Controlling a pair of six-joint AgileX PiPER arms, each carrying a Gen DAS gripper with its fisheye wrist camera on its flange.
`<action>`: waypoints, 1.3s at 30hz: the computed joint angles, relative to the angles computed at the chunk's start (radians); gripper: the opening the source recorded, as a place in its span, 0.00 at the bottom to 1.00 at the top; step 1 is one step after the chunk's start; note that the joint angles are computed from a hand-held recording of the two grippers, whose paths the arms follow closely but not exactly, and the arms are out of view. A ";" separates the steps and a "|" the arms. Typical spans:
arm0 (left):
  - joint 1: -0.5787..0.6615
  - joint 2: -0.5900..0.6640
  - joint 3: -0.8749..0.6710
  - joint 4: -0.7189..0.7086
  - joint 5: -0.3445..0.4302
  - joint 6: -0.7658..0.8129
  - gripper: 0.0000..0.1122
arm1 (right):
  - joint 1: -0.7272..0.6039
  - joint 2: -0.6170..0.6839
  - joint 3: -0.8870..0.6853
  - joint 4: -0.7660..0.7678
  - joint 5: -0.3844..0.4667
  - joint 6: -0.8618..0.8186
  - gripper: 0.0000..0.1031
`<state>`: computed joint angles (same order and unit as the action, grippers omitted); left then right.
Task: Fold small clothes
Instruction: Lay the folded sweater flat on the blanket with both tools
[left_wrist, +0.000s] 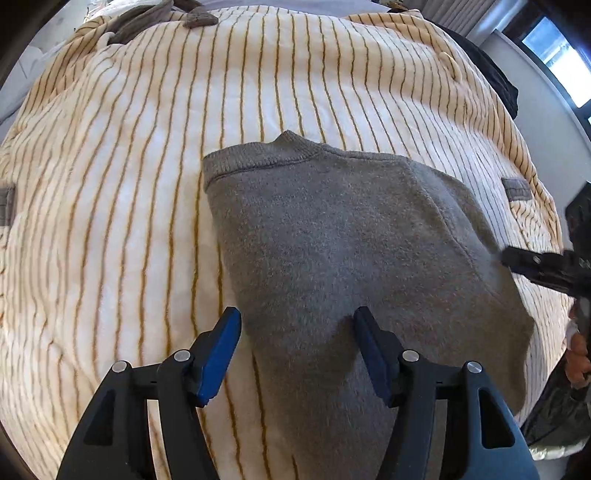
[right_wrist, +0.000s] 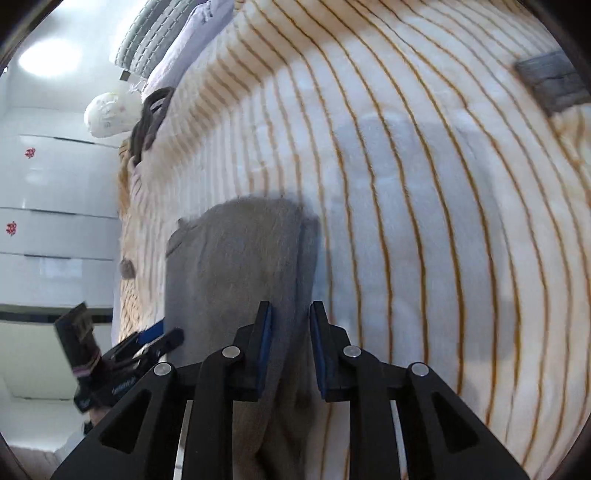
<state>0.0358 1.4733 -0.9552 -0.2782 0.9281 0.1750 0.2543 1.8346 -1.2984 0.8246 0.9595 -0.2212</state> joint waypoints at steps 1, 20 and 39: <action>0.002 -0.013 -0.003 0.008 0.013 -0.001 0.57 | -0.004 -0.034 0.023 0.001 0.018 -0.006 0.22; -0.083 -0.295 0.253 0.058 0.159 -0.151 0.60 | 0.192 -0.333 0.219 -0.233 0.179 0.207 0.31; -0.091 -0.311 0.181 0.097 0.248 -0.201 0.60 | 0.211 -0.354 0.291 -0.381 0.128 0.384 0.29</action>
<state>-0.0549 1.1619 -0.7744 -0.1809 1.1759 -0.0265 0.4658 1.4807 -1.0078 0.4440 1.0877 0.1629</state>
